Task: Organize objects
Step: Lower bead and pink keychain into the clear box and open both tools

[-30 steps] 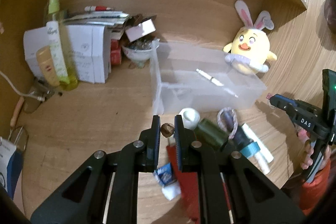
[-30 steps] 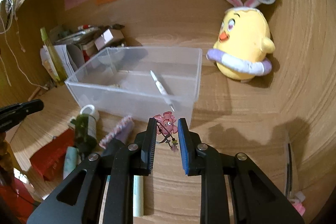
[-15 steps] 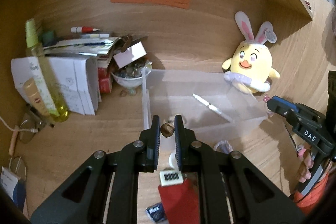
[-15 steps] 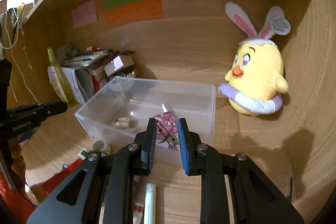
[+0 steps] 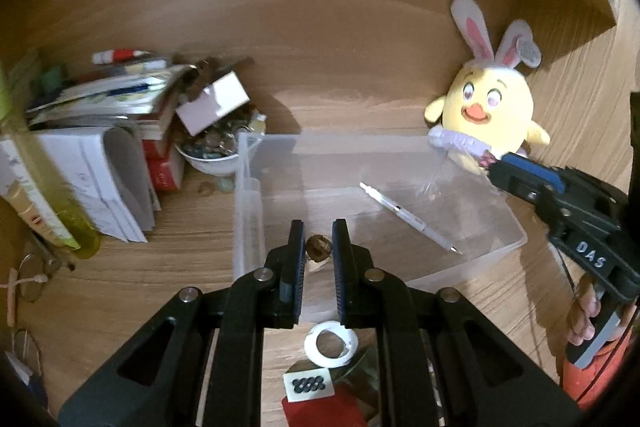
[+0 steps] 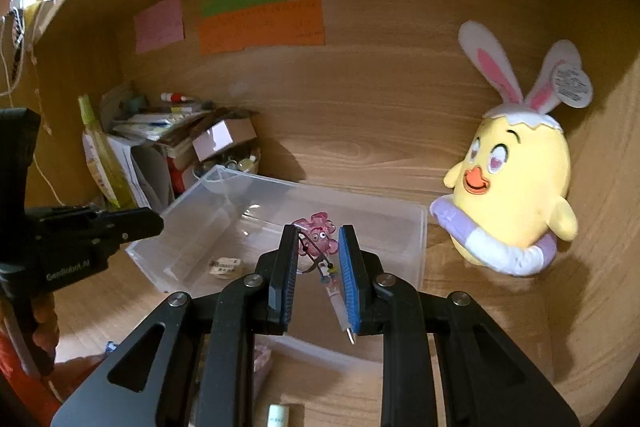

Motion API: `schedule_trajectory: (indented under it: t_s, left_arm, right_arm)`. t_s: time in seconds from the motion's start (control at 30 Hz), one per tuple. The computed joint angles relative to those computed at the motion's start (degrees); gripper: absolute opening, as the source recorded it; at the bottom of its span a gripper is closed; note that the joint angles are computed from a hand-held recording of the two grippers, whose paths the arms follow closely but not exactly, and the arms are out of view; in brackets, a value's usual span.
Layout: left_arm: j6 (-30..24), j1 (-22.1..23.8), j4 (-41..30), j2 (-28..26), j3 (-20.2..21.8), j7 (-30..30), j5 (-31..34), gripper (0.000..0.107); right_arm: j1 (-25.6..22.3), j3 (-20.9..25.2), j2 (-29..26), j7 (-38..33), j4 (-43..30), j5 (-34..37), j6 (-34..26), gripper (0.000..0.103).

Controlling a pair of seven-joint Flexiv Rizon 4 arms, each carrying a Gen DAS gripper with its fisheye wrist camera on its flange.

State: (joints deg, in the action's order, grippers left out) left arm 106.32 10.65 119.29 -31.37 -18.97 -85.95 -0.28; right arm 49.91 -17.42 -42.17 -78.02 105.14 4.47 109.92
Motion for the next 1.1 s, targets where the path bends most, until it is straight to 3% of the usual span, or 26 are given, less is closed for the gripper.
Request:
schedule_trajectory:
  t_s: [0.2,0.6,0.97,1.0,1.1]
  left_arm:
    - [-4.53,-6.18,-3.99,-1.72,5.34,2.94,-3.1,0.012]
    - [-11.19,-7.3,-6.95,-3.39,4.94,7.96,-8.32,0.012]
    - [-14.33,-7.25,-8.01,-3.77,4.25,10.89,-12.78,0.013]
    - [-14.18,-7.06,-7.8,-3.69,4.04,11.06,-13.04,0.013]
    - [-12.91,-6.37,-7.12,-3.57,3.22,11.44,-13.44,0.03]
  right_arm:
    - [-3.87,3.13,-2.42,1.77,-3.84,-4.6,-5.07,0.019]
    - [-15.14,15.63,-5.16,6.14,-8.78,-16.49,-12.06,0.019]
    - [-17.79,18.36,-6.72,9.22,-11.25,-20.89,-15.86,0.019]
    - [-17.85,18.4,-6.78,9.49,-11.39,-21.05,-16.07,0.019]
    - [-17.29,17.56,-6.71,10.4,-11.3,-21.4,-16.11,0.019]
